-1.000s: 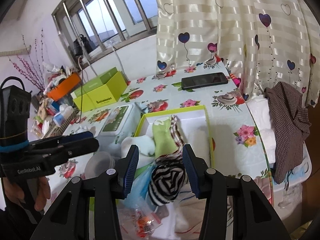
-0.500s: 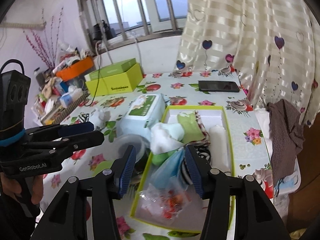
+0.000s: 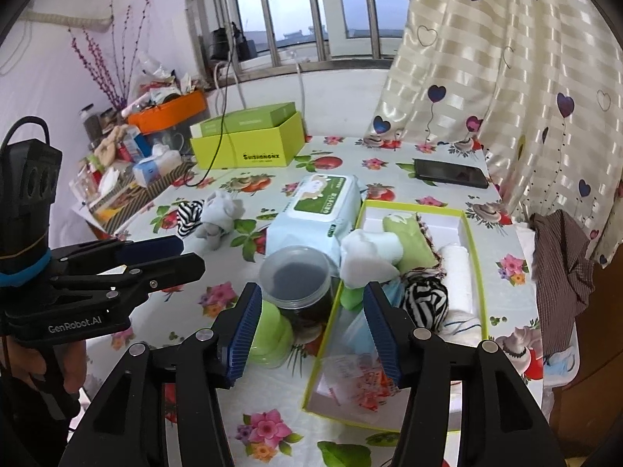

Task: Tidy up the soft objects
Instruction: 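Move both tools back toward the striped sock and white sock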

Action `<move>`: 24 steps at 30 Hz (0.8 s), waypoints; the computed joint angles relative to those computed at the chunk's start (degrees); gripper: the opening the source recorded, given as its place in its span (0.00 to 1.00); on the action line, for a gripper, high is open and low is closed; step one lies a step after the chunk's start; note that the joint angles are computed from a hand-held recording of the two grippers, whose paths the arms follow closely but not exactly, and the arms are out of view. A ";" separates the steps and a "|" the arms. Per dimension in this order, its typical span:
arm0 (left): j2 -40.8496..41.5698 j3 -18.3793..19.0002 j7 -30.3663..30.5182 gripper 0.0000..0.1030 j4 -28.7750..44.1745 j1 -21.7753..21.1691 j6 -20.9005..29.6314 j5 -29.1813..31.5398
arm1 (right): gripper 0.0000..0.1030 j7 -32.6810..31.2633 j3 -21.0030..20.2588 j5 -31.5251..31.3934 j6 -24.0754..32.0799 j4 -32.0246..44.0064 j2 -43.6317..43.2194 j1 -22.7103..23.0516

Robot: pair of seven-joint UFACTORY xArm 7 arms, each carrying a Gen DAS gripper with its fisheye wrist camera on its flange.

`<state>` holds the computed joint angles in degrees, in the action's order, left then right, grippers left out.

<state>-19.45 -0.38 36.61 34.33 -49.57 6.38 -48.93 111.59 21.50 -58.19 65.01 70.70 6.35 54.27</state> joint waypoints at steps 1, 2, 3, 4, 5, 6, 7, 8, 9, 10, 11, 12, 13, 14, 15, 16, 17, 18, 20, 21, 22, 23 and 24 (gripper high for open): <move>-0.30 0.11 0.05 0.47 -0.29 0.01 -0.08 -0.07 | 0.53 -0.12 0.03 -0.12 0.08 0.43 0.34 0.07; -0.59 0.21 0.06 0.47 -0.62 0.01 -0.25 -0.08 | 0.53 -0.22 0.01 -0.19 0.21 0.81 0.61 0.19; -0.82 0.31 -0.04 0.47 -0.90 0.00 -0.39 0.00 | 0.53 -0.37 -0.02 -0.22 0.33 1.21 0.93 0.34; -0.98 0.41 -0.22 0.47 -1.10 -0.04 -0.47 0.15 | 0.53 -0.63 -0.10 -0.20 0.44 1.64 1.27 0.50; -1.25 0.54 -0.43 0.47 -1.43 -0.01 -0.46 0.37 | 0.53 -0.72 -0.18 -0.20 0.59 1.99 1.59 0.72; -1.34 0.81 -0.48 0.47 -1.57 -0.16 -0.48 0.49 | 0.53 -0.85 -0.30 -0.17 0.58 2.24 1.81 0.89; -1.46 1.00 -0.62 0.47 -1.79 -0.22 -0.52 0.65 | 0.53 -1.01 -0.46 -0.11 0.40 2.37 1.95 0.99; -1.58 1.22 -0.78 0.47 -2.06 -0.25 -0.56 0.78 | 0.53 -1.20 -0.60 -0.04 0.28 2.62 2.21 1.09; -1.68 1.47 -0.86 0.47 -2.22 -0.39 -0.57 0.88 | 0.53 -1.34 -0.75 0.04 0.16 2.68 2.24 1.17; -1.79 1.69 -0.92 0.47 -2.37 -0.50 -0.57 1.01 | 0.53 -1.45 -0.89 0.11 0.00 2.78 2.33 1.22; -1.94 1.67 -1.31 0.47 -2.60 -0.34 -0.59 1.30 | 0.53 -1.58 -1.01 0.13 -0.21 2.87 2.42 1.26; -2.07 1.82 -1.50 0.47 -2.78 -0.36 -0.61 1.51 | 0.53 -1.71 -1.12 0.14 -0.44 2.95 2.52 1.29; -2.22 2.02 -1.66 0.47 -2.95 -0.39 -0.63 1.72 | 0.53 -1.81 -1.21 0.18 -0.55 3.07 2.63 1.34; -2.41 2.13 -1.91 0.47 -3.14 -0.36 -0.63 2.00 | 0.53 -1.93 -1.29 0.23 -0.67 3.24 2.81 1.41; -2.50 2.20 -2.21 0.47 -3.28 -0.35 -0.68 2.28 | 0.53 -2.07 -1.39 0.27 -0.83 3.32 2.91 1.45; -2.65 2.26 -2.54 0.47 -3.46 -0.24 -0.70 2.66 | 0.53 -2.32 -1.50 0.33 -1.04 3.44 3.01 1.44; -2.68 2.39 -2.79 0.47 -3.54 -0.33 -0.79 2.94 | 0.53 -2.58 -1.58 0.35 -1.20 3.60 3.15 1.48; -2.76 2.55 -3.03 0.47 -3.65 -0.38 -0.82 3.24 | 0.53 -2.76 -1.66 0.35 -1.27 3.78 3.32 1.56; -2.99 2.83 -3.57 0.47 -3.90 -0.35 -0.88 3.90 | 0.53 -3.11 -1.85 0.39 -1.38 4.22 3.66 1.68; -3.07 3.05 -3.77 0.47 -3.99 -0.45 -0.92 4.17 | 0.53 -3.36 -1.96 0.43 -1.37 4.62 3.95 1.76; -3.10 3.22 -4.00 0.47 -4.04 -0.50 -0.94 4.46 | 0.53 -3.63 -2.10 0.49 -1.49 4.86 4.16 1.81; -3.22 3.47 -4.14 0.47 -4.17 -0.55 -0.93 4.74 | 0.53 -3.87 -2.23 0.55 -1.56 5.11 4.35 1.88; -3.39 3.58 -4.37 0.47 -4.37 -0.51 -0.94 5.05 | 0.53 -4.04 -2.37 0.59 -1.65 5.28 4.49 1.95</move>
